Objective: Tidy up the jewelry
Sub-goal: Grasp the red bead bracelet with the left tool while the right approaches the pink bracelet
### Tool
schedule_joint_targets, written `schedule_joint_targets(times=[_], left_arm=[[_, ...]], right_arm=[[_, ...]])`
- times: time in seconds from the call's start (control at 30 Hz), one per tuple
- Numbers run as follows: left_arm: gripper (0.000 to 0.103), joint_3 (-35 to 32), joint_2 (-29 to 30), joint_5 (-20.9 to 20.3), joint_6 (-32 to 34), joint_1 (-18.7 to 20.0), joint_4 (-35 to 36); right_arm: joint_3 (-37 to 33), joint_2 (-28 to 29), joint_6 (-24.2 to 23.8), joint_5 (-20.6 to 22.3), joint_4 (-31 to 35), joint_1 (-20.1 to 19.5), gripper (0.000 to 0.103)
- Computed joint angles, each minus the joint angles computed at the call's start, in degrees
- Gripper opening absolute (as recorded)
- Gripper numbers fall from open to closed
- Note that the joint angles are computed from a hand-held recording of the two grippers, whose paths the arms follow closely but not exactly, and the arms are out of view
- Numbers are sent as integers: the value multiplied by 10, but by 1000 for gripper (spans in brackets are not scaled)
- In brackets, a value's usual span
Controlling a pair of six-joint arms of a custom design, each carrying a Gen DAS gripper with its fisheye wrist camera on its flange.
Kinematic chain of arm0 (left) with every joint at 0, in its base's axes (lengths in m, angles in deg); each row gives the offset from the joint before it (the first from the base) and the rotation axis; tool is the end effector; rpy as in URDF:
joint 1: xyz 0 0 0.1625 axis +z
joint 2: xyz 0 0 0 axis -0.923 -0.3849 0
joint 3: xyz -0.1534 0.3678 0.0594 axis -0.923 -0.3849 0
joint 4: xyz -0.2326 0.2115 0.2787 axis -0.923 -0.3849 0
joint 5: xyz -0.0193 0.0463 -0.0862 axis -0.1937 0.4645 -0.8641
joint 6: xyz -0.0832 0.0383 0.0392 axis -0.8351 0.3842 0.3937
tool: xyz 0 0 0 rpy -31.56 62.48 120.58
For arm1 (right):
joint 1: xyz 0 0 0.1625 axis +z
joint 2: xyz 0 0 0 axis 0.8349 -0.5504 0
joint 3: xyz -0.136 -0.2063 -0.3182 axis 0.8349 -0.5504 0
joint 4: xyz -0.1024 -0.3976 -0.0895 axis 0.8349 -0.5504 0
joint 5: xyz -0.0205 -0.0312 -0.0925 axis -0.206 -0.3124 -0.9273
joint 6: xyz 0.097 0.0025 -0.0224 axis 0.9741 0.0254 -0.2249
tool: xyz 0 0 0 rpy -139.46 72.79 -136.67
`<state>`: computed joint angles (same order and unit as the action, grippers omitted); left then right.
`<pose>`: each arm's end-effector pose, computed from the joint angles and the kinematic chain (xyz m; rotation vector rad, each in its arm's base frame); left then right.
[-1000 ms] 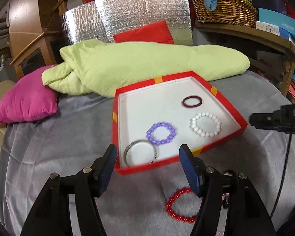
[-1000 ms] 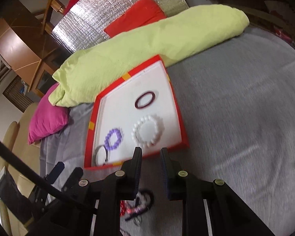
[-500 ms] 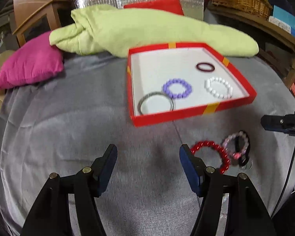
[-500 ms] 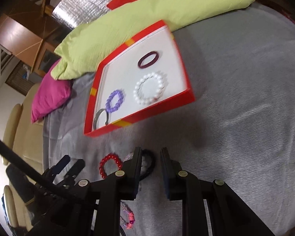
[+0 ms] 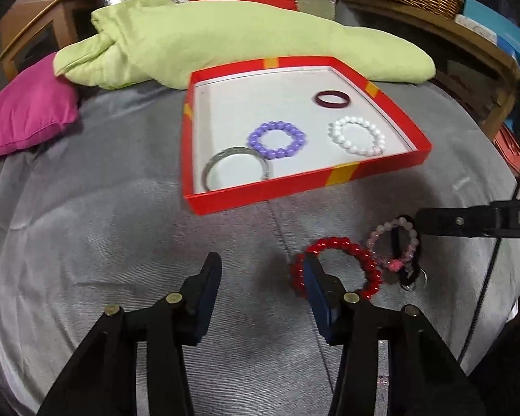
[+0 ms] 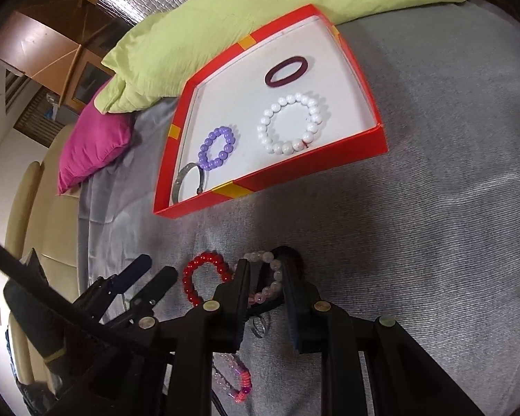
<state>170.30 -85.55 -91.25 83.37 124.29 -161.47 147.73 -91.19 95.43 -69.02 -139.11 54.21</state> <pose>-0.0366 -0.4408 0.2744 0.4643 2.2672 -0.6535 0.3028 -0.4980 -0.0248 0.1736 -2.9046 0.4712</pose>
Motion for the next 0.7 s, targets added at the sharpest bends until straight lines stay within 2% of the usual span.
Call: schedule_joint_targets(times=[0.3,0.33,0.37,0.4,0.5,0.7], left_arm=[[49,-10,23,-3,-4,11,14],[47,-10,26,-4,-1,12,12],[38,-10,27,-8,3,13,11],[27,-11,28,-14,7,15,9],[11,-8,31,-19,23,13,-5],[8,-7,30,-6,31,12,-37]], right_arm=[[-31,29,-2,-31,29,6,22],[-32,32,-7,-36,26,8,22],[-32,33,-11,-38,23,9,19],[-31,34,-16,-42,17,10,10],[-26,33,-29,-46,-4,14,9],[9,6,-46,-8,-97,8,9]])
